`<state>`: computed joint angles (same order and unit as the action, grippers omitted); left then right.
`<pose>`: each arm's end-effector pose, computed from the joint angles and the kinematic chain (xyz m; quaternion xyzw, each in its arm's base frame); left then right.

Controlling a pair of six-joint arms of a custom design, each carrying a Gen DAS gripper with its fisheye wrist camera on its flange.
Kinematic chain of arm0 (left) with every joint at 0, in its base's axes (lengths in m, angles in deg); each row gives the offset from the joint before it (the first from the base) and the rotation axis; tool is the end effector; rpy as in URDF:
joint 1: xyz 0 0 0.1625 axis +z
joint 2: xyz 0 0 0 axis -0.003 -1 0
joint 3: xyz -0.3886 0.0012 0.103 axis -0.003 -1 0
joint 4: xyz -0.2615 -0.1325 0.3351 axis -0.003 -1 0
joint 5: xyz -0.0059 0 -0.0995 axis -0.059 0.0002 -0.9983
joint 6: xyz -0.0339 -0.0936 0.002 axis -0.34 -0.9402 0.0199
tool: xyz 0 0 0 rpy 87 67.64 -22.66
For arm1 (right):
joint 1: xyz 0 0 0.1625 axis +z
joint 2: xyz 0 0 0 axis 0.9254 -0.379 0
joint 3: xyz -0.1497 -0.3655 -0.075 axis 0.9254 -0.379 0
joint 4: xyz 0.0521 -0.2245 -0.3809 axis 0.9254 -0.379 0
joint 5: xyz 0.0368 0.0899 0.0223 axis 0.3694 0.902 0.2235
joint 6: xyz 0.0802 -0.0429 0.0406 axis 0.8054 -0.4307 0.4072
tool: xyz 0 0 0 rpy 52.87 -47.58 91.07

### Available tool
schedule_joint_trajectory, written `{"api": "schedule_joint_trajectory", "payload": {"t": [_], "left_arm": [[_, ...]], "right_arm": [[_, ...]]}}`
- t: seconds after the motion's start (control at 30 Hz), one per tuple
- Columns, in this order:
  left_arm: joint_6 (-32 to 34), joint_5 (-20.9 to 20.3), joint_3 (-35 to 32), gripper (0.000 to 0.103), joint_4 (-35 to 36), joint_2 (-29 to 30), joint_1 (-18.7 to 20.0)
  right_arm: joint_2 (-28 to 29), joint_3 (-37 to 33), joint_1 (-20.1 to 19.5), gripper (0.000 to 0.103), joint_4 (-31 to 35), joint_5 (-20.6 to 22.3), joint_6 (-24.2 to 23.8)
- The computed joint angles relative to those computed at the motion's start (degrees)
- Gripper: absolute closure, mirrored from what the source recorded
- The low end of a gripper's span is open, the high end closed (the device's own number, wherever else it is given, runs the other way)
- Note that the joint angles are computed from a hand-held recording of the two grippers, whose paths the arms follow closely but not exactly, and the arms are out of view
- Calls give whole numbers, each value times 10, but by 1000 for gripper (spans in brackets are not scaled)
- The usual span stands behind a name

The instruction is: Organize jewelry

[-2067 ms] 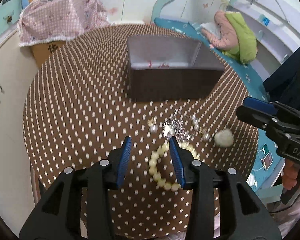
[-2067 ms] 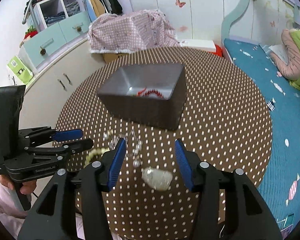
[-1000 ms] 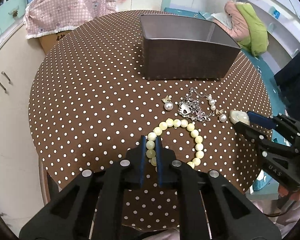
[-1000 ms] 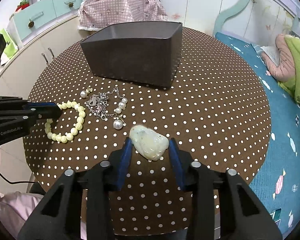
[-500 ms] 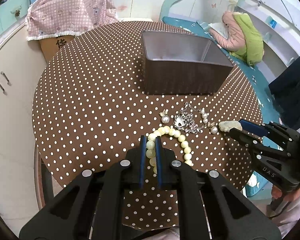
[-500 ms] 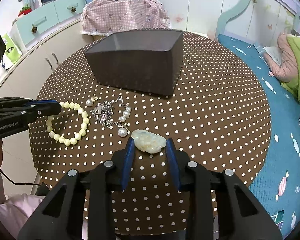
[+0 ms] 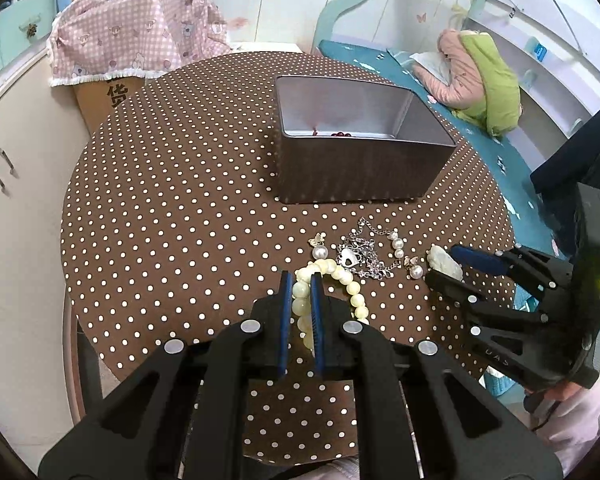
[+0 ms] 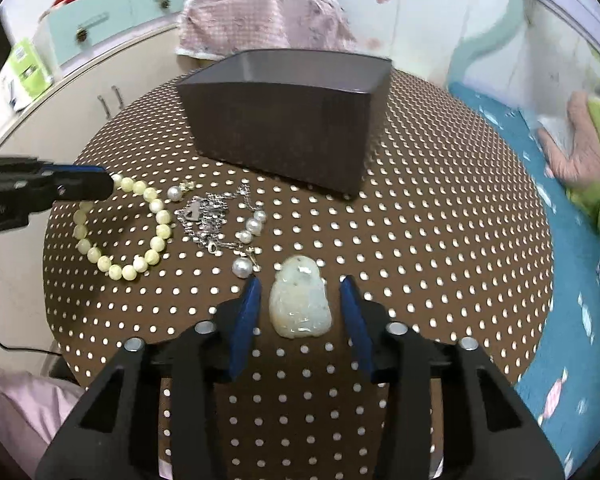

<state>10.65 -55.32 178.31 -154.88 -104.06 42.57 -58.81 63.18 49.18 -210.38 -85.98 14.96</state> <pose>-0.0713 -0.3552 0.2861 -0.0244 0.8881 -0.3241 0.3251 0.3342 -0.4419 -0.0008 0.4872 -0.8475 0.0989 0.1860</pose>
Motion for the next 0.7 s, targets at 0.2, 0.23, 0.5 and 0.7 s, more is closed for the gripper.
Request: {"api": "schedule_joint_trajectory", "payload": {"t": [0.2, 0.23, 0.5, 0.7], "left_arm": [[9, 1, 0, 94, -13, 3, 3], [11, 2, 0, 94, -13, 2, 2], [39, 11, -6, 94, -44, 7, -1], [68, 34, -18, 94, -68, 21, -11]], "right_arm": [[-6, -3, -1, 76, 18, 6, 15], [-4, -5, 0, 76, 17, 3, 19], [-13, -11, 4, 76, 8, 7, 24], [-23, -29, 7, 76, 7, 37, 25]]}}
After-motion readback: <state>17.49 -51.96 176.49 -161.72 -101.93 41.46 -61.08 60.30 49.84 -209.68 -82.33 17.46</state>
